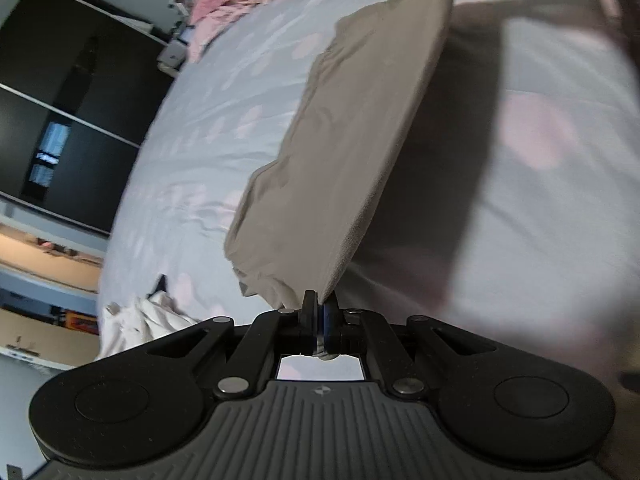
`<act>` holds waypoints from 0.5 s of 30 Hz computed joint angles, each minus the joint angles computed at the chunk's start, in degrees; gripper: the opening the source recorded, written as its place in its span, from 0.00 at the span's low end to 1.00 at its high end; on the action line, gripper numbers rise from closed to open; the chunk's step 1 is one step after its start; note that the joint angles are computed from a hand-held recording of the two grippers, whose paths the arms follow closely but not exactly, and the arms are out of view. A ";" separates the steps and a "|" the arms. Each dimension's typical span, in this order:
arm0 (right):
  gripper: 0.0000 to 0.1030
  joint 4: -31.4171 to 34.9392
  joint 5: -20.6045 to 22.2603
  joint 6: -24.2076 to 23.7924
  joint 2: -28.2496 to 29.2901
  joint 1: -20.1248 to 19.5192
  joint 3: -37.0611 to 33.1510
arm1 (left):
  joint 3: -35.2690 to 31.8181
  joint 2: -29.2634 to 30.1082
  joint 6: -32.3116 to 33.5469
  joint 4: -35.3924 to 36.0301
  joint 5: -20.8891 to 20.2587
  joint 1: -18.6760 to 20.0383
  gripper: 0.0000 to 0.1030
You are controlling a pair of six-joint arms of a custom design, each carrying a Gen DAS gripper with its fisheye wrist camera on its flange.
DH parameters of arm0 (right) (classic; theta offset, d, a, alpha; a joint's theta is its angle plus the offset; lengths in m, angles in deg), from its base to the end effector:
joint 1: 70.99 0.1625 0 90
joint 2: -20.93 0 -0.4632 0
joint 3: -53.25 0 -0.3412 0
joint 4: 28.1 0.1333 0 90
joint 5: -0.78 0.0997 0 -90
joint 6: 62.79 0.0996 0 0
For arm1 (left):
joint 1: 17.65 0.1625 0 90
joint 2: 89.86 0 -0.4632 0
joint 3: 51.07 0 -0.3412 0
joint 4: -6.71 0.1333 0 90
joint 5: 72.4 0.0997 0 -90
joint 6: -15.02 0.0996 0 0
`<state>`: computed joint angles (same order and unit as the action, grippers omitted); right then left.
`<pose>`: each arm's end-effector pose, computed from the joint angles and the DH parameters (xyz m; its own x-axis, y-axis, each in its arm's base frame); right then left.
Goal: Fold clothes
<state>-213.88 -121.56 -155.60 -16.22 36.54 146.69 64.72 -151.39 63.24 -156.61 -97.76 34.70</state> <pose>0.2838 -0.6329 0.1569 0.2767 -0.7384 0.6149 -0.8956 0.0337 0.4435 -0.1459 -0.5547 0.2850 0.0845 0.5767 -0.8126 0.7720 0.4777 0.4193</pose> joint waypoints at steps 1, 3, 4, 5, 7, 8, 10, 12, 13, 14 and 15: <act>0.04 1.68 0.16 1.14 -1.51 0.23 1.54 | 1.20 -1.73 -3.00 3.86 -0.45 -0.74 0.01; 0.05 3.29 0.23 2.51 -3.63 0.57 4.29 | 2.59 -4.61 -9.18 10.80 -1.78 -2.07 0.01; 0.05 4.12 0.28 3.18 -4.68 0.74 5.61 | 2.88 -5.80 -12.09 13.99 -2.62 -2.55 0.01; 0.05 5.46 0.29 4.27 -5.41 0.86 6.25 | 2.75 -6.76 -15.04 17.20 -3.71 -2.72 0.01; 0.05 10.43 -0.13 7.34 -7.10 1.23 7.05 | 2.51 -8.30 -19.76 22.15 -5.88 -2.76 0.01; 0.05 13.36 -0.36 8.95 -7.94 1.37 7.35 | 2.40 -8.77 -21.48 24.00 -6.85 -2.61 0.01; 0.06 16.71 -1.30 10.36 -8.58 1.55 8.16 | 1.61 -8.53 -23.81 26.10 -8.19 -1.71 0.01; 0.06 15.81 -2.64 9.97 -7.73 1.37 8.99 | 1.00 -8.44 -26.33 28.33 -9.47 -0.97 0.01; 0.06 15.39 -3.30 9.93 -7.27 1.25 9.36 | 1.49 -9.19 -29.23 30.85 -9.71 -1.28 0.02; 0.06 15.83 -3.62 10.37 -6.99 1.02 9.59 | 1.42 -9.15 -31.52 32.91 -9.84 -1.02 0.03; 0.06 16.01 -3.75 10.66 -7.02 0.89 9.88 | 1.73 -9.42 -33.08 34.76 -9.97 -1.09 0.04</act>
